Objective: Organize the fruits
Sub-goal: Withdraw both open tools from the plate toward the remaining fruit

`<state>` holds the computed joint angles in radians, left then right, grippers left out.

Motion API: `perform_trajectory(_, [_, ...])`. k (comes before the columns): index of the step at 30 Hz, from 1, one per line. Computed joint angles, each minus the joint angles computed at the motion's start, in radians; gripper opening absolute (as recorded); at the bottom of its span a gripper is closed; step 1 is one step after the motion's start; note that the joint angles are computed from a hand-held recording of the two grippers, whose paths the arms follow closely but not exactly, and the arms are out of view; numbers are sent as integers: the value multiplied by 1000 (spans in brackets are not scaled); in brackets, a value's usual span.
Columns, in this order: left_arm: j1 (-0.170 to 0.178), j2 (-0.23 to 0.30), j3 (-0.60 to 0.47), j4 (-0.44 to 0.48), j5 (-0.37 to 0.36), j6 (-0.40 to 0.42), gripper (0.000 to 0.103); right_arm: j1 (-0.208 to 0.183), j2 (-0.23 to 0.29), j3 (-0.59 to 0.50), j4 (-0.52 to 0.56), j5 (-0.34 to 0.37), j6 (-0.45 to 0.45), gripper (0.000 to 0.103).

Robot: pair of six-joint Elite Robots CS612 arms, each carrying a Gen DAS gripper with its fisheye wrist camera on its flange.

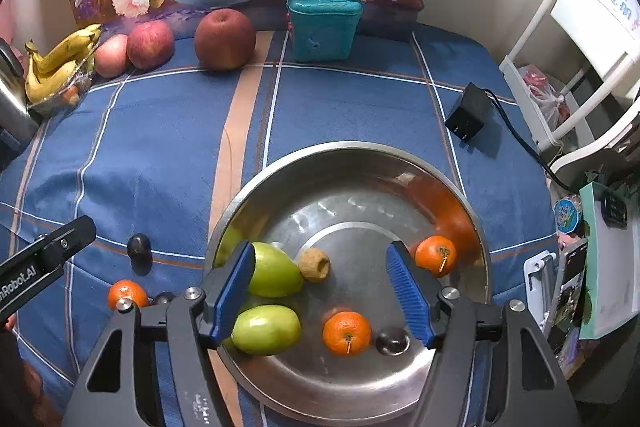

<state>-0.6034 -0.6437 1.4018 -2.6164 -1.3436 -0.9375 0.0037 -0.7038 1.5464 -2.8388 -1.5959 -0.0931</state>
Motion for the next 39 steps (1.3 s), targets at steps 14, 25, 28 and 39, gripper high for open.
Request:
perform_trajectory(14, [-28, 7, -22, 76, 150, 111, 103, 1, 7, 4, -38, -1, -2, 87])
perform_trajectory(25, [-47, 6, -5, 64, 243, 158, 103, 13, -1, 30, -97, -13, -14, 87])
perform_trajectory(28, [-46, 2, 7, 49, 236, 167, 103, 17, -4, 41, -109, -12, -12, 87])
perform_trajectory(39, [-50, -23, 61, 38, 244, 149, 103, 28, -12, 69, -134, -13, 44, 87])
